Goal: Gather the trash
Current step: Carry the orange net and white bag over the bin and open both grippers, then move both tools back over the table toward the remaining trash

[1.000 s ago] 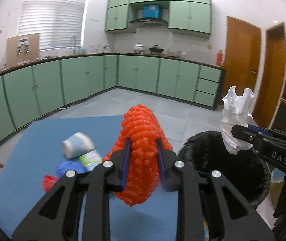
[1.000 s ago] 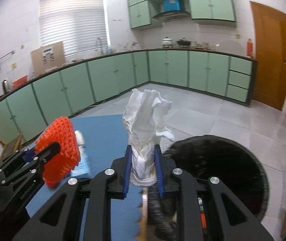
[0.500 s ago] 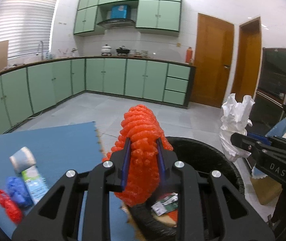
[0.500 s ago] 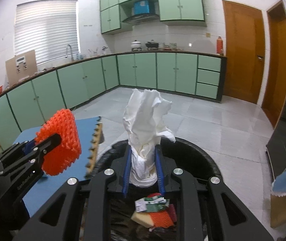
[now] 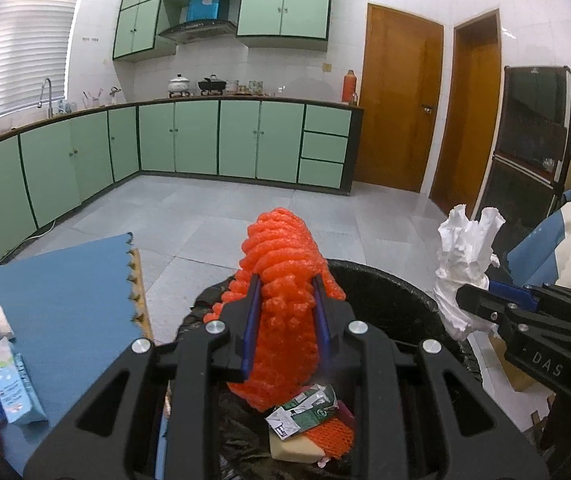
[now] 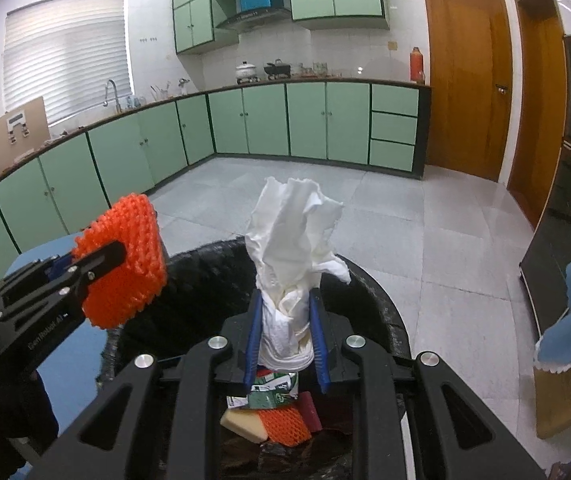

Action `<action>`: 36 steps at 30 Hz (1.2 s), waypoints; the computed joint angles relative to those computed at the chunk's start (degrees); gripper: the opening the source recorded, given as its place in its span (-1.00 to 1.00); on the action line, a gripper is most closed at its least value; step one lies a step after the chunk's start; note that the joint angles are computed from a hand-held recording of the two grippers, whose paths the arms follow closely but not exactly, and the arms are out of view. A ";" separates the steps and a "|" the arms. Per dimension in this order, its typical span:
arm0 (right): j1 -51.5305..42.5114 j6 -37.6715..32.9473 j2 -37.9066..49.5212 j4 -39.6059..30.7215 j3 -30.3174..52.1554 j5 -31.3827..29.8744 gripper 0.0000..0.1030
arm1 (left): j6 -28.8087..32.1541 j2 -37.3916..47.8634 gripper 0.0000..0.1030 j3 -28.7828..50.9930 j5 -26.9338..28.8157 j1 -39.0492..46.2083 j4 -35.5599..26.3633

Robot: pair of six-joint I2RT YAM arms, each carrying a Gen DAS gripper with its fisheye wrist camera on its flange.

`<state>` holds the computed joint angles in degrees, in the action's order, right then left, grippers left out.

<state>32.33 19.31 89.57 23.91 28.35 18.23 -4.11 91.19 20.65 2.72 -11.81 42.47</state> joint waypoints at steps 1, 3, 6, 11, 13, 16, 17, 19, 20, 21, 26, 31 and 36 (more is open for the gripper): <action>-0.48 -0.03 0.76 0.72 -0.07 -0.43 -0.56 | -0.16 1.05 -0.56 0.33 -0.46 -0.61 0.40; -1.53 -0.06 2.53 2.61 -0.33 -1.31 -0.52 | -0.39 2.99 -0.55 1.64 -0.35 -0.92 0.35; -3.27 -0.78 4.26 4.26 -0.43 -2.38 -0.34 | -0.52 5.98 -0.35 4.41 0.07 -1.09 -0.95; -4.48 -0.77 5.22 6.12 -1.61 -1.78 -0.04 | -0.78 6.84 0.19 4.79 0.47 -0.62 -0.44; -4.79 -0.62 4.90 6.97 -2.50 -0.96 0.27 | -1.10 6.76 0.26 4.59 0.69 -0.31 -0.22; -4.78 -0.12 3.96 7.47 -3.68 0.89 0.63 | -1.34 5.55 0.37 4.14 1.02 0.76 -0.91; -4.83 0.16 3.52 7.18 -3.95 0.80 0.68 | -1.16 4.85 0.39 3.66 1.28 1.43 -1.01; -4.94 0.90 2.13 6.60 -4.62 -0.03 0.74 | -0.68 3.07 0.44 2.34 1.36 2.54 -0.93; -4.34 1.46 1.36 6.13 -4.89 0.43 0.76 | -0.23 1.95 0.47 1.45 1.64 3.39 -0.77; -4.05 1.62 1.09 6.32 -5.23 0.66 0.79 | 0.30 0.76 0.50 0.85 2.07 4.42 -1.06; 0.40 3.13 -0.70 4.56 -4.83 2.50 0.86 | 1.76 -7.47 0.59 -2.88 4.24 10.27 -4.62; 7.83 5.11 0.49 2.28 -1.48 5.99 0.88 | 4.18 -16.92 0.63 -7.15 7.45 17.47 -9.72; 13.81 7.26 3.90 0.98 3.46 6.81 0.88 | 8.37 -25.59 0.65 -10.28 12.72 28.17 -16.22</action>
<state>46.15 26.57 93.47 24.89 31.80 25.04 4.26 65.60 10.38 15.44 16.37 26.25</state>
